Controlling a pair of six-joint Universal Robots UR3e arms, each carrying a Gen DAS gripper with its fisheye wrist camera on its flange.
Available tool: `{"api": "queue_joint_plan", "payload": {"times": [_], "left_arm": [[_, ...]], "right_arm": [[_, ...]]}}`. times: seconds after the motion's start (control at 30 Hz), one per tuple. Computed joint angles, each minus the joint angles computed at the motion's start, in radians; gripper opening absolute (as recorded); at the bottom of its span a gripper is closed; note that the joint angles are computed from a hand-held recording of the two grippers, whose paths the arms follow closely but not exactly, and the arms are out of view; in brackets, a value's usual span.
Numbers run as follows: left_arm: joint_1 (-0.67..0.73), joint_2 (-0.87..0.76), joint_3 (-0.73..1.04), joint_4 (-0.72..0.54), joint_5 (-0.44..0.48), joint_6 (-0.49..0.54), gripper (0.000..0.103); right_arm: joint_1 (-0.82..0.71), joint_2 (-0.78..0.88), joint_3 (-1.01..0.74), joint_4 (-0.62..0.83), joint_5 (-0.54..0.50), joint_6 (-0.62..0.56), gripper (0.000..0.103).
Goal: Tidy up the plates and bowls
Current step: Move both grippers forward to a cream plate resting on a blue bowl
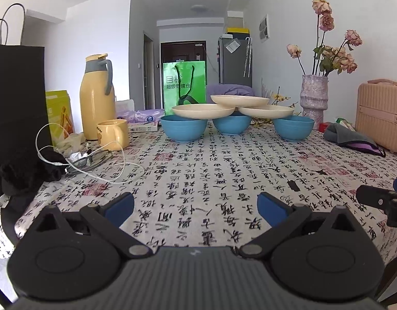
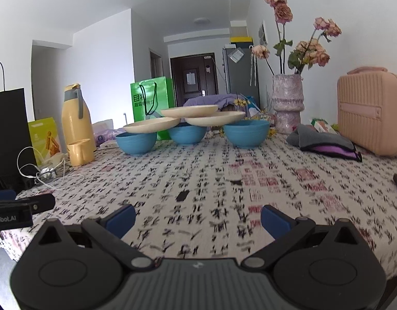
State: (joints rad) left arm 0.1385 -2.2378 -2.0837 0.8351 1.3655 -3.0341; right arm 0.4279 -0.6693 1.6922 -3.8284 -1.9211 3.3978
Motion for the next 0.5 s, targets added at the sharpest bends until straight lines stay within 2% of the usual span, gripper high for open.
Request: {"api": "queue_joint_plan", "payload": {"times": [0.23, 0.33, 0.4, 0.5], "left_arm": [[-0.035, -0.063, 0.247, -0.172, 0.033, -0.001, 0.103], [-0.042, -0.101, 0.376, -0.248, 0.043, 0.008, 0.103], [-0.032, -0.125, 0.475, -0.321, 0.015, 0.003, 0.103], [-0.017, -0.171, 0.672, -0.480, -0.033, -0.007, 0.103]], "right_arm": [[-0.122, -0.021, -0.088, 0.150, 0.192, -0.063, 0.103], [-0.192, -0.035, -0.127, 0.241, 0.344, -0.106, 0.103], [-0.247, -0.054, -0.167, 0.341, 0.469, -0.110, 0.103], [-0.289, -0.048, -0.285, 0.466, 0.504, -0.085, 0.103]]}}
